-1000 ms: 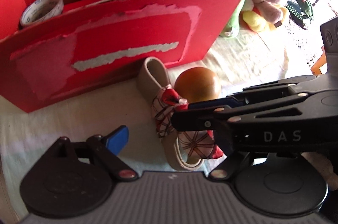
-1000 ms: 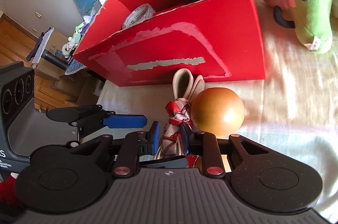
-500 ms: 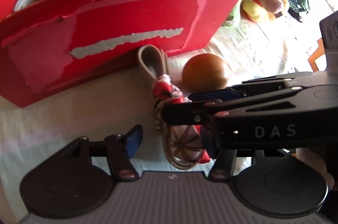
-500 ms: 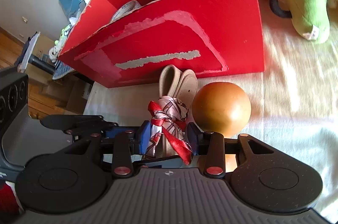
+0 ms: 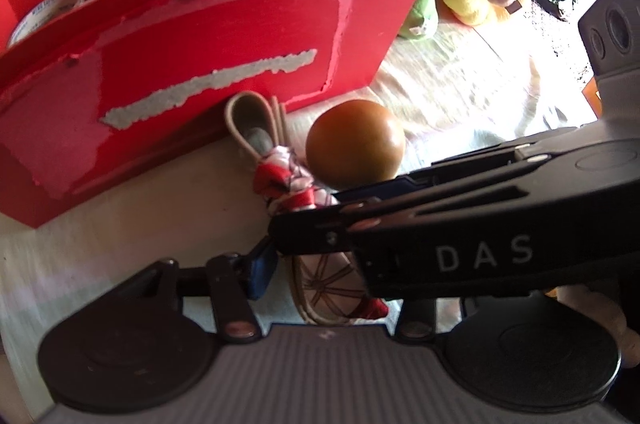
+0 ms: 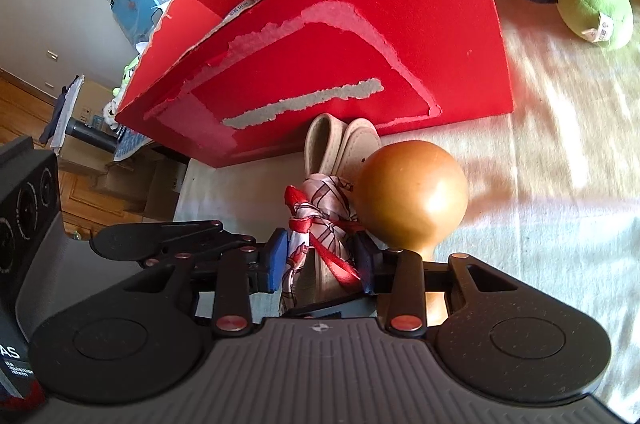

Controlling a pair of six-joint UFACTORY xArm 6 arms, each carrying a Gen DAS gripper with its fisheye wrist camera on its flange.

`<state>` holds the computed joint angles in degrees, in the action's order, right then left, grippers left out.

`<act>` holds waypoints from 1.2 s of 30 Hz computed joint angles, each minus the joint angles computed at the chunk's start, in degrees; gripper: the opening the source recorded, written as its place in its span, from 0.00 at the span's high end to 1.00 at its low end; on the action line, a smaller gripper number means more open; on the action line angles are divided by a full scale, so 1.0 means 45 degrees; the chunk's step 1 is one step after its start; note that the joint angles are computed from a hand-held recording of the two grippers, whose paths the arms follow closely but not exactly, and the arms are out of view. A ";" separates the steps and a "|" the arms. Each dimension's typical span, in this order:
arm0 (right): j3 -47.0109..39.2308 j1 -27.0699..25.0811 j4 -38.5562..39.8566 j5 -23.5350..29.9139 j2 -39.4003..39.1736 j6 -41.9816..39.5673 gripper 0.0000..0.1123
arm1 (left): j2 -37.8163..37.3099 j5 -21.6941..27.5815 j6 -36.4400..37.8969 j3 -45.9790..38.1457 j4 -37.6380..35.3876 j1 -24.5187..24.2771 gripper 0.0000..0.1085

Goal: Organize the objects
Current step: 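Close the right gripper on the slipper's red ribbon and strap, then lift the slipper with the right gripper and carry it over the red box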

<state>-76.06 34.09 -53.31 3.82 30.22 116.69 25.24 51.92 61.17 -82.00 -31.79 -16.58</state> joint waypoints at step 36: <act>-0.0079 0.0013 -0.8641 0.0572 -0.2023 0.6755 0.69 | -0.2884 0.0819 0.3542 0.1142 -0.3161 0.0689 0.60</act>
<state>-76.41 34.15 -92.20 6.40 21.11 147.09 12.27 55.61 77.10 -76.87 -46.01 -13.48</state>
